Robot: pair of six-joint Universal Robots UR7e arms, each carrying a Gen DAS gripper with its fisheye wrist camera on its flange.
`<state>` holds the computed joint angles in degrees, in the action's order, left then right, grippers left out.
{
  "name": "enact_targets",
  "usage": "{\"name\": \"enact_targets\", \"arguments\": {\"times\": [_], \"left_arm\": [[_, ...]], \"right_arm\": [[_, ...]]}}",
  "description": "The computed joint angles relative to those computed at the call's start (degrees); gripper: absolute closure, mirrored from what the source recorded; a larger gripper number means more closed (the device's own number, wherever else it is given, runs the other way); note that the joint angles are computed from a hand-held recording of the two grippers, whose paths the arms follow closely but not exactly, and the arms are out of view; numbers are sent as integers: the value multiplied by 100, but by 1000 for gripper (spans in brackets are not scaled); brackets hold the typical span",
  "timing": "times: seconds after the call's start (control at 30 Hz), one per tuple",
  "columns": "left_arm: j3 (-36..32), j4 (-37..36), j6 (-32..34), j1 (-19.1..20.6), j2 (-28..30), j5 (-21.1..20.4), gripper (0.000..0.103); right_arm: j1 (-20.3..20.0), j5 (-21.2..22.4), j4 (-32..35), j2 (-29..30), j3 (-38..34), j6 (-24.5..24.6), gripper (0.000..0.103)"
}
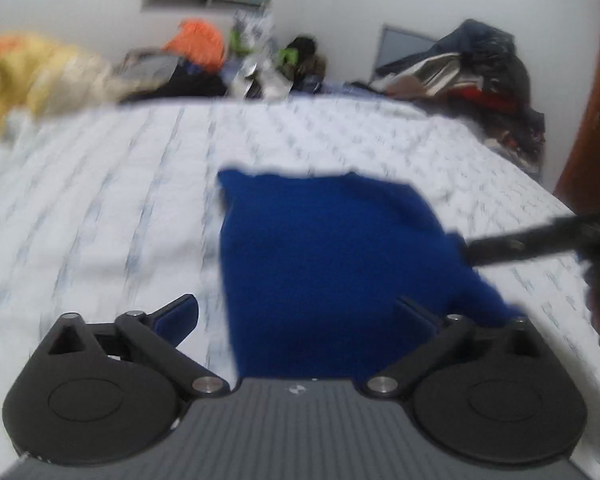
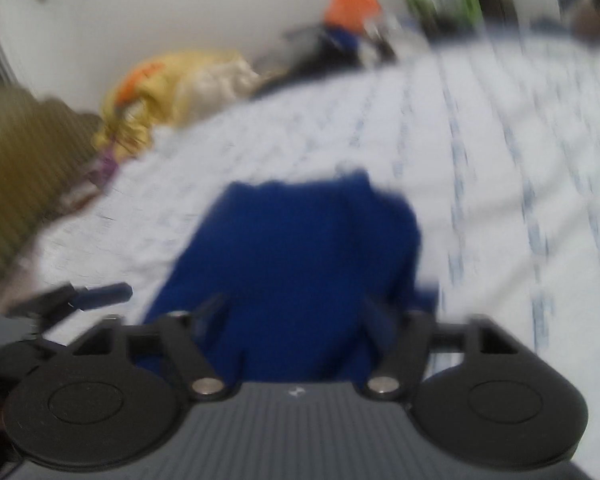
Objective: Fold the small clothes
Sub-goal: 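Smooth the blue sweater bundle flat with both grippers and withdraw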
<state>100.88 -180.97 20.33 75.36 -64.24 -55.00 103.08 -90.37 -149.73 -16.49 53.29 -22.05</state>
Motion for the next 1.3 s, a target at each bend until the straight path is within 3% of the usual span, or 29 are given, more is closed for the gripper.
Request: {"name": "enact_targets", "arguments": {"times": [0.1,0.17,0.2,0.23,0.27,0.3,0.33,0.4,0.5,0.53,0.57,0.6,0.63,0.67,0.73,0.87,0.93,0.97,1.03,1.17,1.3], "left_arm": [[130,708,-804,130,-178,-66,16],[271,405,-588,48,-137,190,20],[284,352,-534,23,-108,273,21],[277,261,-400,-8,-54,398,31],[278,99,-169,-34,9,531,50],[257,177,-113,-24,-21,464,60],[227,477,-271,-22,-120,392,73],[198,461,-115,-86,-131,751,79],[412,124,159,-113,-211,943,61],[528,-22,204,-170,-263,977,56],[671,-249,266,-245,-312,999,38],[823,-517,345,-304,-357,911,27],[967,-839,447,-359,-362,812,9],[1061,-1089,553,-411,-321,775,4],[1112,-1204,679,-501,-185,912,7],[1100,-1256,636,-561,55,1242,9],[1093,-1338,649,-577,140,1390,7],[1082,-1386,646,-579,186,1471,6],[1062,-1387,533,-569,253,1624,5],[1076,-1445,245,-497,316,1717,0],[1126,-1458,35,-459,267,1645,0]], "right_arm": [[-62,-241,223,-245,486,292,20],[-72,-192,-141,-321,857,-13,24],[-42,-192,-241,-353,994,-213,32],[1,-291,-200,-323,990,-407,67],[54,-489,-398,-269,1002,-599,79],[63,-512,-403,-247,972,-702,80],[57,-498,-277,-241,899,-659,88],[81,-534,-410,-351,1025,-761,89],[112,-877,-629,-346,1195,-1097,88],[91,-817,-862,-383,1344,-1166,80],[126,-960,-893,-418,1387,-1051,70],[172,-1105,-1055,-469,1478,-883,64],[193,-1129,-1456,-552,1700,-797,50],[203,-1082,-1881,-624,1927,-803,29],[277,-1277,-2535,-631,2218,-837,9],[427,-2156,-2630,-419,2311,-888,9],[501,-2414,-3156,-278,2426,-1112,7],[535,-2523,-3251,-227,2438,-1092,1],[604,-2694,-3460,-88,2367,-894,0],[638,-2753,-3763,122,2217,-812,0],[523,-2474,-4470,289,2245,-1053,0]]}}
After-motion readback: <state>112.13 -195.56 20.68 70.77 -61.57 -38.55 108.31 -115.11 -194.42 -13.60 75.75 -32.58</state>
